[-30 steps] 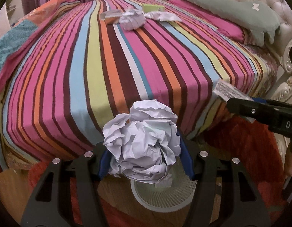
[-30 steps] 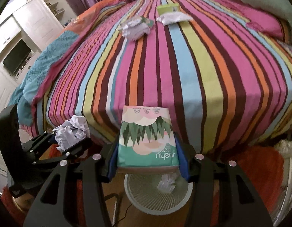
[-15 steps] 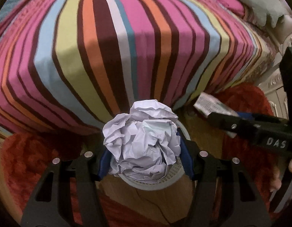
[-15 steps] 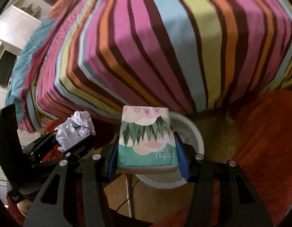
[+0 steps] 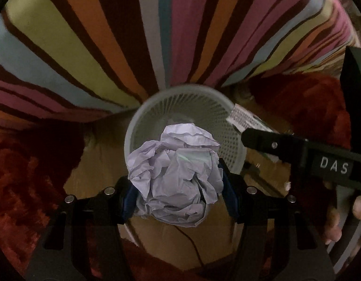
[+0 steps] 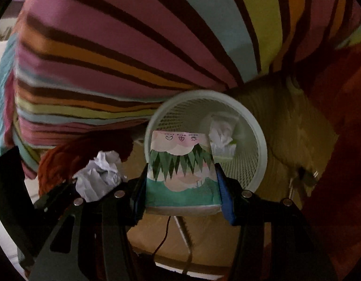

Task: Collect trash
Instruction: 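Open the left tool over the wastebasket while the right tool drops the tissue pack in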

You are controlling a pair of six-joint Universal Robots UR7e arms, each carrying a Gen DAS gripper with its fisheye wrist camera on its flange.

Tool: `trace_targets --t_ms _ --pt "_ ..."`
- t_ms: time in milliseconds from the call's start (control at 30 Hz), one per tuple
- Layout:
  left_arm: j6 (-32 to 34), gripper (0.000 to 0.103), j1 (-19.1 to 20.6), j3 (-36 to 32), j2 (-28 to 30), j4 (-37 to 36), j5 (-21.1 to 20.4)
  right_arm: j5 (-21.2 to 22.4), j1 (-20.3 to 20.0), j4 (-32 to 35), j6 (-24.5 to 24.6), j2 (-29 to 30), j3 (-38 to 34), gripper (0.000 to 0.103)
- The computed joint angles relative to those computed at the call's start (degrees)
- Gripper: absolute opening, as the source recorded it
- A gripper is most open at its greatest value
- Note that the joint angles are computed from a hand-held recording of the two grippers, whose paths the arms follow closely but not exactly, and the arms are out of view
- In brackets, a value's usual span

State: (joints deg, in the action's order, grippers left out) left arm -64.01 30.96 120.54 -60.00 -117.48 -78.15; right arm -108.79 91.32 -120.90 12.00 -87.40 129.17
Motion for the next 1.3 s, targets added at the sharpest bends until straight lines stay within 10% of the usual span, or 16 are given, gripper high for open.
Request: trace_targets --t_ms 567,733,1300 --pt "2.5 0.066 6.2 -1.5 6.0 0.2 -8.2 -1.1 -3.7 0.5 3.5 5.8 -0.3 0.051" --pt "1.4 0.074 7.4 -0.8 6.4 -1.0 -10.2 -2.0 -4.5 0.9 6.6 6.4 -0.3 0.089" --pt "-1.5 0.083 7.4 0.5 5.4 -1.7 -9.1 -2.6 -5.6 0.0 9.2 6.2 0.2 0.089"
